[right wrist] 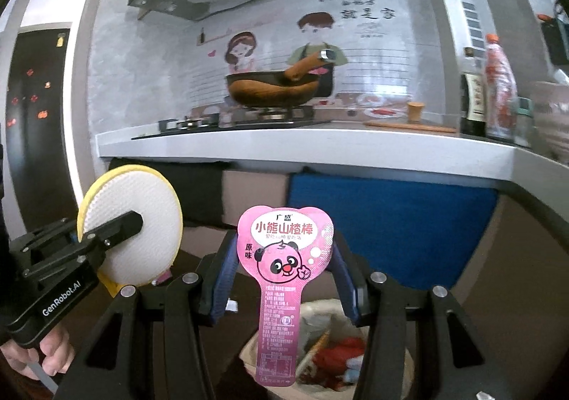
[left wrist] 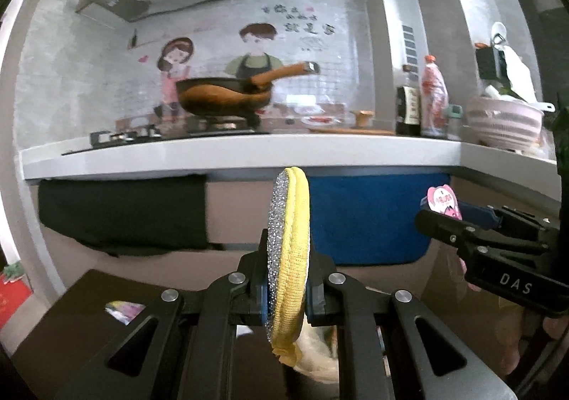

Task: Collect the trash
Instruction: 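Carry the scrubber and pink candy wrapper with both grippers over the bin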

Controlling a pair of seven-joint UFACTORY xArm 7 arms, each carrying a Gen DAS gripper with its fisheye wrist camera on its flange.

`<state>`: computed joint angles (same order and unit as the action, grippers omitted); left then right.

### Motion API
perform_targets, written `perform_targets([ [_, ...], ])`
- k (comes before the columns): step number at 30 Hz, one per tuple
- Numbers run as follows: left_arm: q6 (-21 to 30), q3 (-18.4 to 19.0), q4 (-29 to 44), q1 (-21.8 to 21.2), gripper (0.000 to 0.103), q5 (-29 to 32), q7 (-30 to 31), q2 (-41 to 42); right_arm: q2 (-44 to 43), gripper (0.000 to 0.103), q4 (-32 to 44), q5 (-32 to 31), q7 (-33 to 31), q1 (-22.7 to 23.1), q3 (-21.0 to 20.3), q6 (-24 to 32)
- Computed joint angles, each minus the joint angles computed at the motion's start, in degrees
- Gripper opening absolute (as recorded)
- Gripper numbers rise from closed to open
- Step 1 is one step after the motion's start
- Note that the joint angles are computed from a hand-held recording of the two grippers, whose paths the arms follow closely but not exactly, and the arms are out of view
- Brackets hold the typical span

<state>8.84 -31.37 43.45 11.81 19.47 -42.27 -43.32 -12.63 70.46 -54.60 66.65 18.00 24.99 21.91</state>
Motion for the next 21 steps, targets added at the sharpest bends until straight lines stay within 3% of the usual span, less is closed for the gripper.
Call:
perform_targets([
  [9,-1.63,-5.1,2.83,2.38,0.014,1.27,-2.69,6.37,-3.86,0.047,-6.07,3.24,-0.17,-3.73,-0.65,-2.93],
  [21,-6.26,-9.9,4.52,6.31,0.014,5.71,-7.7,17.87,-0.37,0.047,-9.36,4.68,0.43,-6.34,-1.34,-6.81],
])
